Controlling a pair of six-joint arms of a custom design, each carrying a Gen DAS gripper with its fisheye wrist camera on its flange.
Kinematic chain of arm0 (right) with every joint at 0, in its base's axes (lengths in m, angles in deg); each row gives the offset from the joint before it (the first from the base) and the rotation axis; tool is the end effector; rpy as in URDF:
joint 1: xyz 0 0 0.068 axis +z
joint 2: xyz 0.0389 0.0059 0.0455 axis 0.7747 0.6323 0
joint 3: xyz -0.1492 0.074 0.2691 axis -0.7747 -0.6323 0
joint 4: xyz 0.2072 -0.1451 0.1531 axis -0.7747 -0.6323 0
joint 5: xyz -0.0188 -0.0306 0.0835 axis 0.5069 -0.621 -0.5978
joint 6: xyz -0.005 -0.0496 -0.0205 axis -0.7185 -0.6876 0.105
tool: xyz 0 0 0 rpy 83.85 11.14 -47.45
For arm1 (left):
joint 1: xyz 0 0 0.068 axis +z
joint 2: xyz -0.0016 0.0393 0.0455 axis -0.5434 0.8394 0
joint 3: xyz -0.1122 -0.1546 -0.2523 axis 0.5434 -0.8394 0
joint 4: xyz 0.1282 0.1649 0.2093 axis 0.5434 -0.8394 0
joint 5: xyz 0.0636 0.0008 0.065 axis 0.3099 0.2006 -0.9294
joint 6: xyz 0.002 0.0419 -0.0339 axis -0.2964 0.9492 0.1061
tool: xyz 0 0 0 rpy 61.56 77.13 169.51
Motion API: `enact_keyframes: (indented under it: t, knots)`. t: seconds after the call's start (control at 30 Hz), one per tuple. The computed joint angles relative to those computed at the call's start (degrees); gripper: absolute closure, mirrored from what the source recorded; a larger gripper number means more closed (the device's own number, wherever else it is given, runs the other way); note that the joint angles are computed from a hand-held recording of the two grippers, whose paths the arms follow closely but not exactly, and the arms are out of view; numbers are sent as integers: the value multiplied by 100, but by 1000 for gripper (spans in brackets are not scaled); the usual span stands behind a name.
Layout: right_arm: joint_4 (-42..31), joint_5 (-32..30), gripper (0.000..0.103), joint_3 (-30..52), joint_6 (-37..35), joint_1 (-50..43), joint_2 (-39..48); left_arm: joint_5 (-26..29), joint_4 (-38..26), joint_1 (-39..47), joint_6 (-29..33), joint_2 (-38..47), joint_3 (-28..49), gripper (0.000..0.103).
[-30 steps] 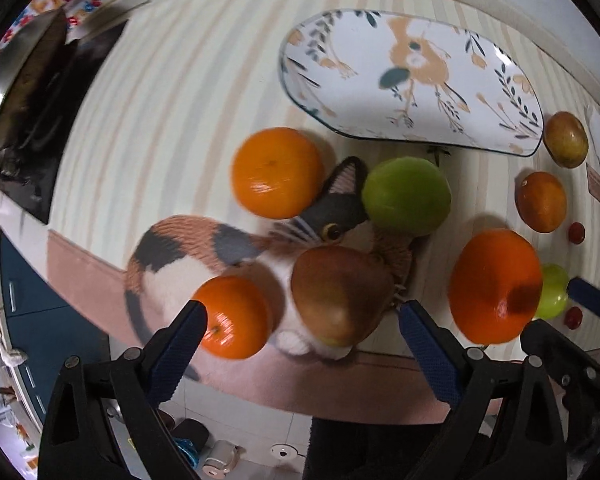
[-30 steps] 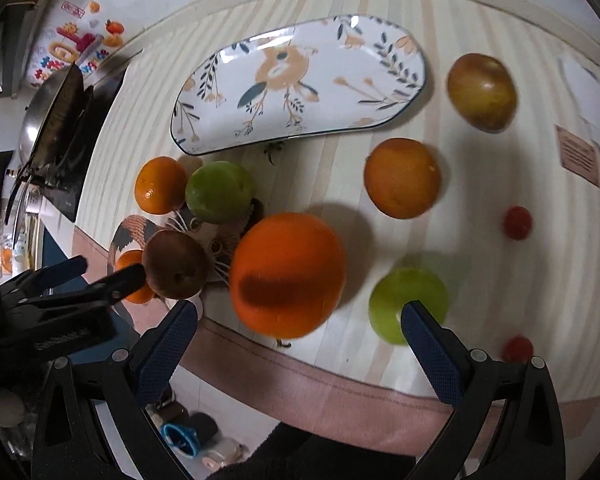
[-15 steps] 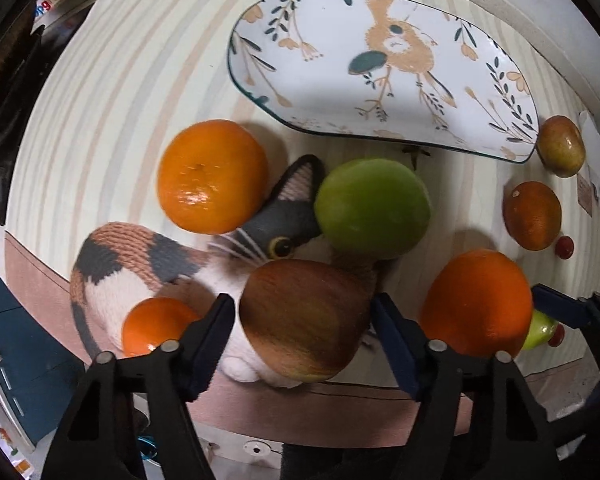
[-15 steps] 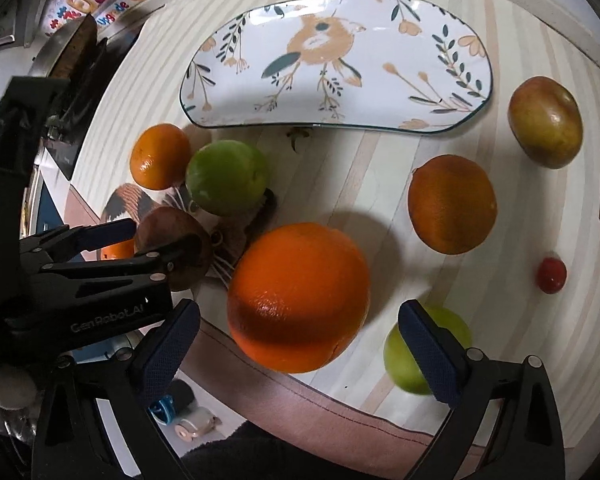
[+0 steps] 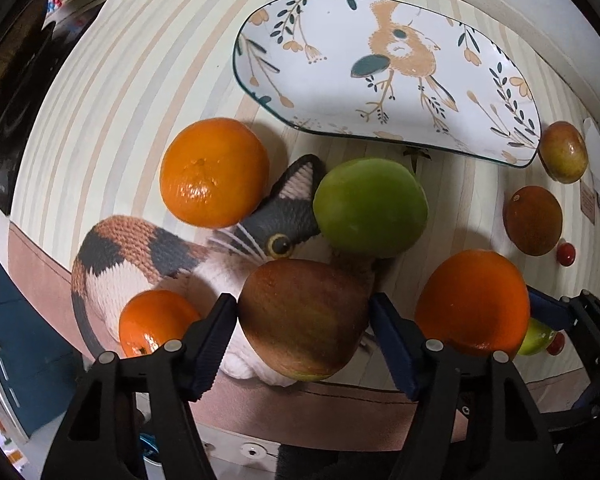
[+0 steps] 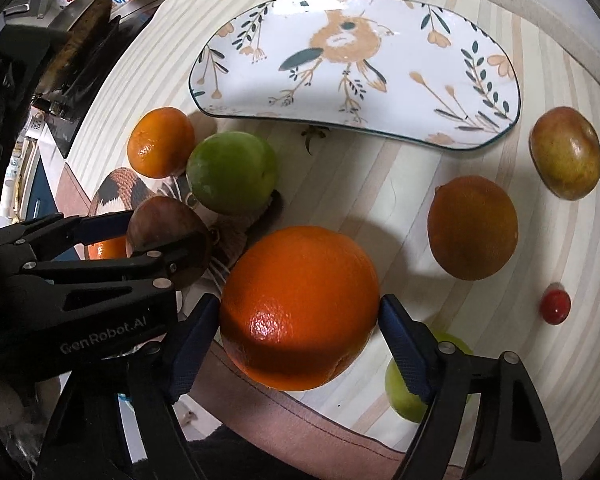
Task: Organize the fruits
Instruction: 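Grasp the brown apple with the left tool while the right tool grasps the large orange, then carry both fruits over the floral plate and open both tools to release them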
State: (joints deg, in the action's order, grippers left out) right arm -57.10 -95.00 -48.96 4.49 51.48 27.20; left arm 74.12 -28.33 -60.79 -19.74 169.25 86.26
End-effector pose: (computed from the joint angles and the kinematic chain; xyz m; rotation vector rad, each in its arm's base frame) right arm 0.2338 0.0105 0.1154 0.7386 2.9150 0.3886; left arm 0.3361 -0.1784 0.1148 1.0814 2.9452 -0.0234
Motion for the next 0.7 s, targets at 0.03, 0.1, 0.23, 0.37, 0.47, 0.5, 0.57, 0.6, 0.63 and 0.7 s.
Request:
enact_keyframes:
  t: [0.03, 0.1, 0.23, 0.37, 0.47, 0.5, 0.57, 0.6, 0.63, 0.7]
  knots:
    - [-21, 27, 21, 15, 4, 23, 10, 53, -33, 21, -22, -38, -20, 37]
    - [-94, 53, 21, 43, -47, -10, 9, 153, -80, 97, -26, -102, -38, 37]
    - [-138, -35, 21, 15, 68, 44, -178, 392, -381, 269, -60, -280, 96, 38]
    - [-485, -244, 22, 27, -36, -267, -683, 805, -831, 374, -160, -442, 516, 38]
    - [-861, -361, 22, 206, -193, -644, -1091, 1101, -1170, 377, -241, -403, 1121, 38]
    - [-974, -392, 22, 302, -305, -815, -1171, 1178, -1259, 368, -250, -350, 1336, 38]
    - [-1147, -431, 22, 566, -537, -1159, -1203, 1309, -1441, 258, -344, -44, 1966, 38]
    - [-1171, -426, 22, 673, -648, -1303, -1166, 1342, -1521, 197, -386, 115, 2260, 38]
    - [-1169, -392, 22, 817, -780, -1475, -1064, 1341, -1603, 122, -440, 323, 2611, 38]
    - [-1082, -266, 22, 1130, -1002, -1755, -716, 1298, -1677, 17, -508, 704, 3136, 38]
